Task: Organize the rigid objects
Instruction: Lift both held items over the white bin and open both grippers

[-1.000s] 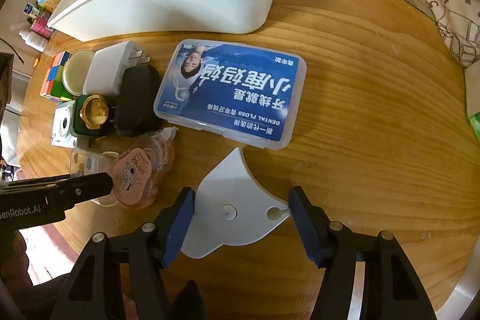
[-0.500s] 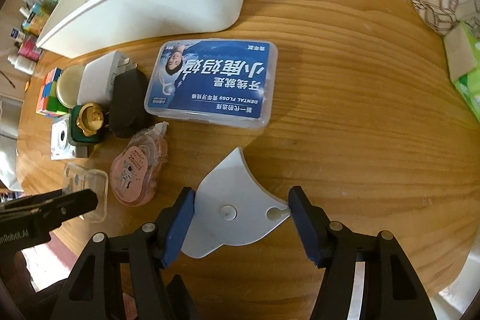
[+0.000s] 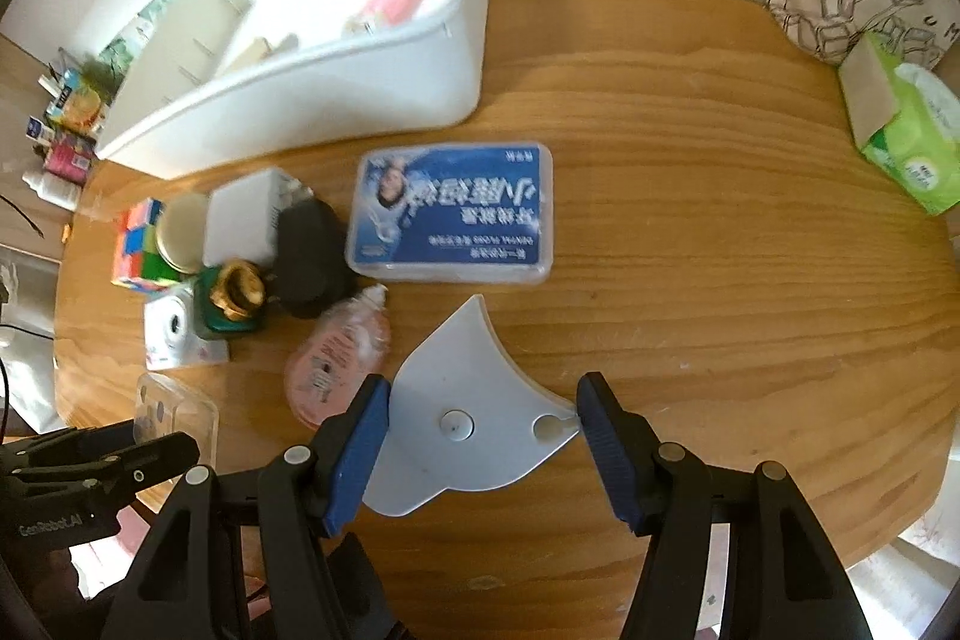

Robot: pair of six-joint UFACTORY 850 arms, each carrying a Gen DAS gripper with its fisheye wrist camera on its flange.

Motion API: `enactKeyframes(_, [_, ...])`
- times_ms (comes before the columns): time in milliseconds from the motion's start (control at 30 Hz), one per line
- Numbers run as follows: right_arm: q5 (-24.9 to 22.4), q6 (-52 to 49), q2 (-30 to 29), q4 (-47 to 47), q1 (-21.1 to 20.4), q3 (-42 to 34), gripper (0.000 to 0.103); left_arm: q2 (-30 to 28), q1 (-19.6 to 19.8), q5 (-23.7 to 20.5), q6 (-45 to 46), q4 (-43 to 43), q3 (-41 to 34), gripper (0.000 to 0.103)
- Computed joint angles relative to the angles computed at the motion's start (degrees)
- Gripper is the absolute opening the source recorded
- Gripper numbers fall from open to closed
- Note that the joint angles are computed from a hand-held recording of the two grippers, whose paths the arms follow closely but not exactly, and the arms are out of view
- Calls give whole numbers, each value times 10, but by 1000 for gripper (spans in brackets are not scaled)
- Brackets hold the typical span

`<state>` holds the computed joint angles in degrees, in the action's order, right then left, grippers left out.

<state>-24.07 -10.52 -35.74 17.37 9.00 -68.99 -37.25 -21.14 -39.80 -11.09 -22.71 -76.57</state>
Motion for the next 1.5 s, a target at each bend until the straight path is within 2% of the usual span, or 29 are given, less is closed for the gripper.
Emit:
enactKeyframes(167, [19, 12, 27, -7, 3, 14, 64, 25, 12, -6, 29, 21, 7, 69])
enactKeyframes(333, [27, 30, 56, -11, 9, 19, 64, 47, 6, 7, 37, 36, 17, 69])
enactKeyframes(600, [67, 75, 93, -42, 33, 24, 64, 44, 0, 23, 13, 93, -19, 69])
enactKeyframes(900, [113, 19, 113, 2, 40, 14, 65, 51, 4, 55, -30, 156, -38, 69])
enactKeyframes(1000, [126, -35, 110, 48, 42, 6, 65, 51, 7, 68, -37, 162, -43, 69])
enactKeyframes(1233, [162, -206, 103, 195, 50, -9, 65, 66, 22, 150, 19, 105, -29, 68])
enactKeyframes(1333, [173, -335, 93, 315, 51, -19, 64, 61, 26, 178, 41, 80, -31, 63])
enactKeyframes(1500, [175, -534, 73, 508, 50, -36, 64, 47, 37, 208, 131, -17, -39, 63])
